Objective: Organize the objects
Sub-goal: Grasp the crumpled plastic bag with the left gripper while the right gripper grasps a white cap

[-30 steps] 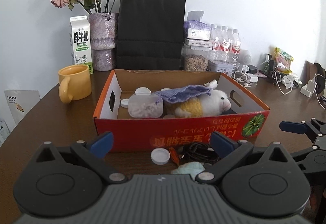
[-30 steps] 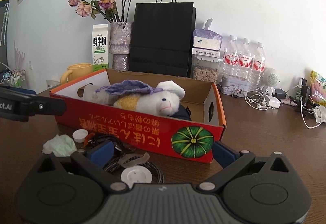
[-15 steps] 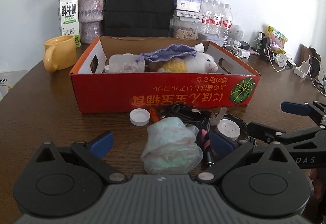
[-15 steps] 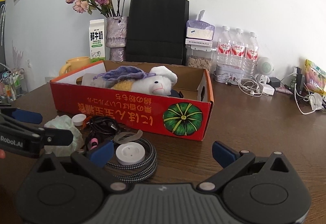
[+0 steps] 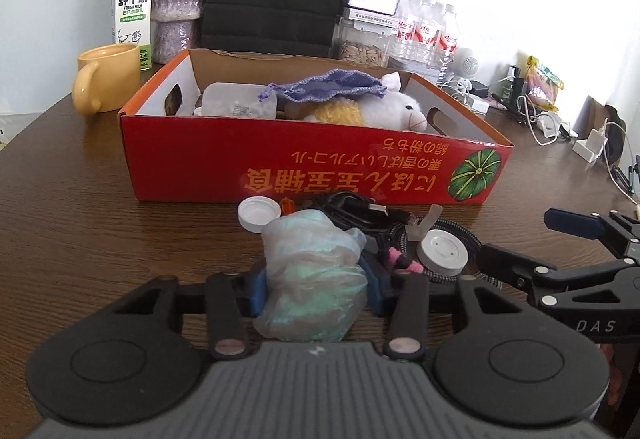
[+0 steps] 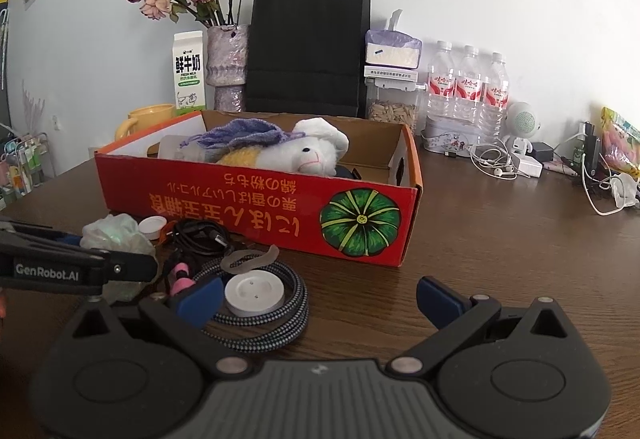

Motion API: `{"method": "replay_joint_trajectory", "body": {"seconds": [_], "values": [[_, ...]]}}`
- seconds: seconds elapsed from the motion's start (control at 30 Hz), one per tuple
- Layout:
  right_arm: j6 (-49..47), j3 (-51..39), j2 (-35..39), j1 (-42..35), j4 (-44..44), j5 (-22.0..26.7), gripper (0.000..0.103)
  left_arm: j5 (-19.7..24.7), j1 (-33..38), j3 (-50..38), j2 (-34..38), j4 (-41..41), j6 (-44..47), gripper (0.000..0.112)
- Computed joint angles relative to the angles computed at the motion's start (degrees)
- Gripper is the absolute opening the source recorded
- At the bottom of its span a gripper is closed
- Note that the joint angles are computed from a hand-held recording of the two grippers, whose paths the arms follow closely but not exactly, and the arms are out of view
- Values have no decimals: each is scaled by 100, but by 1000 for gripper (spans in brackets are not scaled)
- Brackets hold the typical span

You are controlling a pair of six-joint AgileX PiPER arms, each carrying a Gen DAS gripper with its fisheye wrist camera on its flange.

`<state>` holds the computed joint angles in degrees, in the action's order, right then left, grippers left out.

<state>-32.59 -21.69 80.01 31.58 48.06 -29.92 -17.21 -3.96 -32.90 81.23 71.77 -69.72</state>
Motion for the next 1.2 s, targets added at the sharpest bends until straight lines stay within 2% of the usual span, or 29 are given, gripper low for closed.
{"method": "replay_joint_trajectory", "body": {"seconds": [0.1,0.27,0.33,0.4,0.43,0.6,0.83,0.9,0.97,1.2], "values": [[128,-43,17,-84,-182,90,103,-170,118,31,-85,-124,199,43],[426,-266,121,-305,-671,285,102,-186,163,-18,-173,-1012,1226,43],[672,-429,234,-434,-1025,424,95,-206,192,-61,-119,-1505,1800,43],[869,-614,375,-536,-1329,608,77,-236,231,-100,-23,-1910,2214,43],[970,-718,466,-580,-1471,705,73,-268,260,-120,33,-1983,2280,43],[1474,-1124,852,-708,-2038,974,39,-450,302,-114,271,-2288,2672,43],[2458,-1260,1036,-881,-3062,1195,19,-849,517,-48,380,-1985,2432,43],[2213,-1176,1028,-764,-2819,1007,7,-941,571,-21,383,-1943,2388,43],[1829,-1112,1029,-635,-2456,813,4,-1011,599,2,396,-1954,2409,43],[2114,-856,912,-589,-2739,321,2,-1042,693,-137,546,-1477,1904,43]]}}
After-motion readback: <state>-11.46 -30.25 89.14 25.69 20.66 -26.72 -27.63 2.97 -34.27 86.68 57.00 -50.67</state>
